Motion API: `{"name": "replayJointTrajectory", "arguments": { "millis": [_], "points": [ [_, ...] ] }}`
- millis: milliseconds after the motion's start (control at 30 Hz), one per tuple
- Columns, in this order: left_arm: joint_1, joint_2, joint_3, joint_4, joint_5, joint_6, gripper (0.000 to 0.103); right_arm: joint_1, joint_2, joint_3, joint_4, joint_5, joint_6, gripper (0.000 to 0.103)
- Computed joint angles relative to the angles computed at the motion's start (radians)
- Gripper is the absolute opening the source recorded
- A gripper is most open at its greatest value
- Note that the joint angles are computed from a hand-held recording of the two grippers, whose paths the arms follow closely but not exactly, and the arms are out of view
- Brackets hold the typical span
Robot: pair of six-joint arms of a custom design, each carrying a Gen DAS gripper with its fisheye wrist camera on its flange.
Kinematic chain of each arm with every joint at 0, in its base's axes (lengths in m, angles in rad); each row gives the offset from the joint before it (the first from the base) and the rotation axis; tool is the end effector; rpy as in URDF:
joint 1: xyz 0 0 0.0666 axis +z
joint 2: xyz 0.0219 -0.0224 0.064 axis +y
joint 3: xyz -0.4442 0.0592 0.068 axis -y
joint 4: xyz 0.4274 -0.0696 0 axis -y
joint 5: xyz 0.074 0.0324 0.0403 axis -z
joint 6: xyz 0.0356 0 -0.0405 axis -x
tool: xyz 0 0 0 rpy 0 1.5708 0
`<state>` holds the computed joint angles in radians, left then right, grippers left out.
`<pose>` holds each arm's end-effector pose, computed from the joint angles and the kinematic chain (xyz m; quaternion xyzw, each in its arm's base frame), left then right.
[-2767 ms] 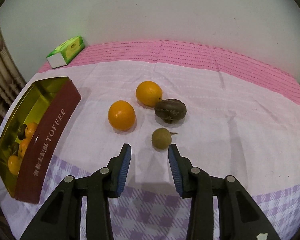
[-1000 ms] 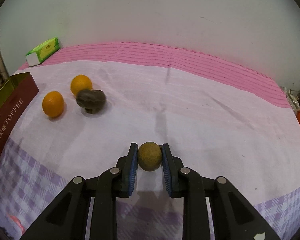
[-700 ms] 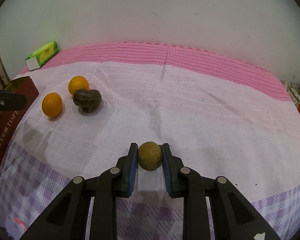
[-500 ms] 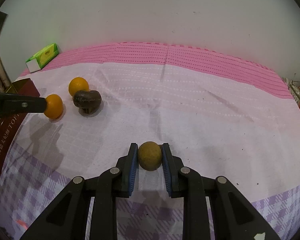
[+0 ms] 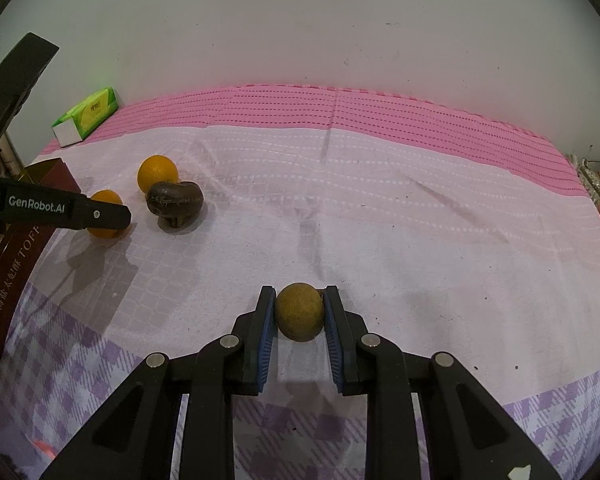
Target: Organize fruits
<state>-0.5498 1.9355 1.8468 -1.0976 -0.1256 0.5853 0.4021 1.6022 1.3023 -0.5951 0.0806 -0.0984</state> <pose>0.6078 -0.3677 0.3821 -0.0294 0.9793 -0.0506 0.1939 0.5354 0.2242 0.3606 -0.1294 0.9339 0.0452 0.3303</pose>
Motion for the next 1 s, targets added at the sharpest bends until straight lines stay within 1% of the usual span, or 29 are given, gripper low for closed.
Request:
{"name": "replayJointTrajectory", "arguments": {
  "millis": [300,567,867,1000],
  "points": [
    [-0.025,-0.059,-0.065,0.022,-0.026,-0.015,0.039,0.005,0.004,0.004,-0.003,0.011,0.003,0.022],
    [-0.048,-0.124,-0.138,0.036,-0.036,-0.003,0.039,0.007,0.007,0.006,-0.003,0.016,0.005,0.022],
    [-0.066,-0.219,-0.215,0.063,-0.081,0.008,0.039,0.008,0.008,0.007,-0.003,0.02,0.007,0.022],
    [-0.065,-0.265,-0.25,0.071,-0.114,0.014,0.039,0.009,0.008,0.006,-0.002,0.024,0.008,0.022]
  ]
}}
